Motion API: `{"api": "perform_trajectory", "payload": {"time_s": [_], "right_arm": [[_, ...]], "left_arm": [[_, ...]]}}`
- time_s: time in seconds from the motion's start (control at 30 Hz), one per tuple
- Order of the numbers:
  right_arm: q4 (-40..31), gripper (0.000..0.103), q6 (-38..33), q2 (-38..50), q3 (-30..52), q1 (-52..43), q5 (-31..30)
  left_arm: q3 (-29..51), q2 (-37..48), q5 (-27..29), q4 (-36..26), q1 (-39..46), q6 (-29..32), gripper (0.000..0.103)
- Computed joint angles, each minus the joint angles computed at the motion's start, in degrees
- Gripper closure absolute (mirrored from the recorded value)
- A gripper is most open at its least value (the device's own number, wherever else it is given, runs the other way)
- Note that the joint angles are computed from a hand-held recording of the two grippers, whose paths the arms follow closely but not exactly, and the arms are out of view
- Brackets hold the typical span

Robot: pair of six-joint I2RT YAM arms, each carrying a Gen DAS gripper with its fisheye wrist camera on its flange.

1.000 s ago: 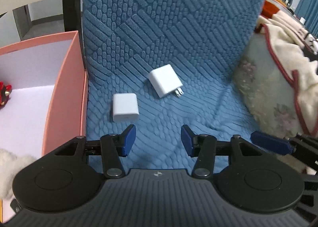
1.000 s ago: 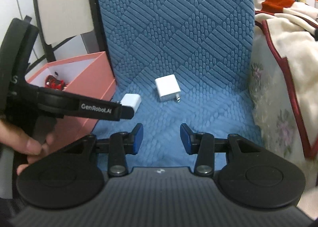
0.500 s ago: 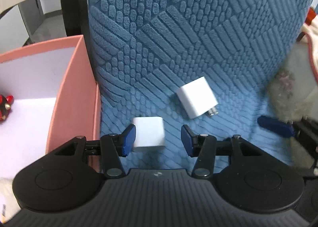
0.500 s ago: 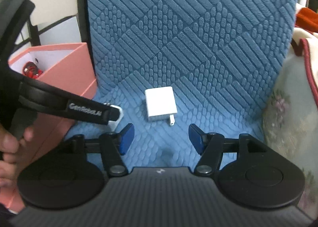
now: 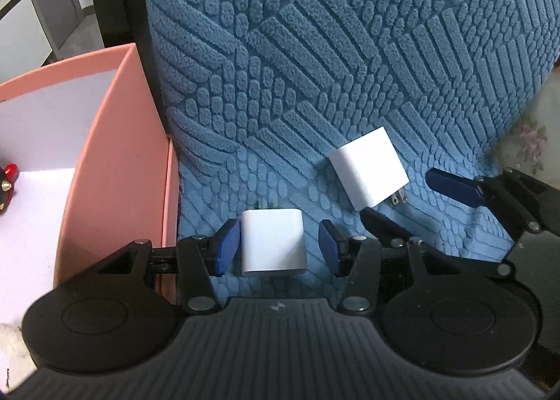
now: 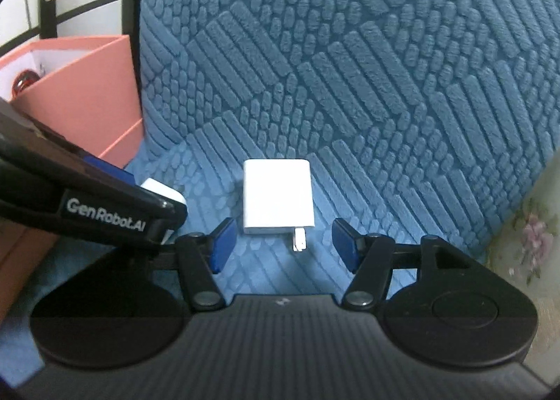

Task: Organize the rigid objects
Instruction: 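Move the left gripper to the small white charger while the right gripper approaches the large charger, then close the left gripper on the small charger while the right gripper grasps the large charger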

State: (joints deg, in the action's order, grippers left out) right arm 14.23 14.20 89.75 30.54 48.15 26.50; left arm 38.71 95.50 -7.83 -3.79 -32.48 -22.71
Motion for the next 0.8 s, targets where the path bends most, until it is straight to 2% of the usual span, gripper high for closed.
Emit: {"api": "perform_trajectory", "payload": {"time_s": [0.27,0.43,0.53,0.7,0.8], "right_arm": [[2.96,0.040,-3.65,7.29,3.69,-1.20,-0.23],[4.27,0.040,-2.54,9.40,4.17,-2.18,-0.92],[4.24,0.049,-3.77,8.80,3.72,-2.07,-0.79],[1.22,0.048,-4.18,8.45,4.54,-0.50,1.27],[-3.28,0.049,-2.02,7.04,5.56,-0.58,0.79]], "left_arm": [[0.58,1.32,0.76,0.43,0.53,-1.52,0.047],[0.28,0.86,1.35,0.65,0.71,-1.40,0.047],[0.13,0.63,1.94,0.69,0.94,-0.93,0.047],[-0.96,0.43,2.04,1.87,0.80,-0.23,0.047],[-1.35,0.69,2.52,2.71,0.96,1.00,0.047]]}}
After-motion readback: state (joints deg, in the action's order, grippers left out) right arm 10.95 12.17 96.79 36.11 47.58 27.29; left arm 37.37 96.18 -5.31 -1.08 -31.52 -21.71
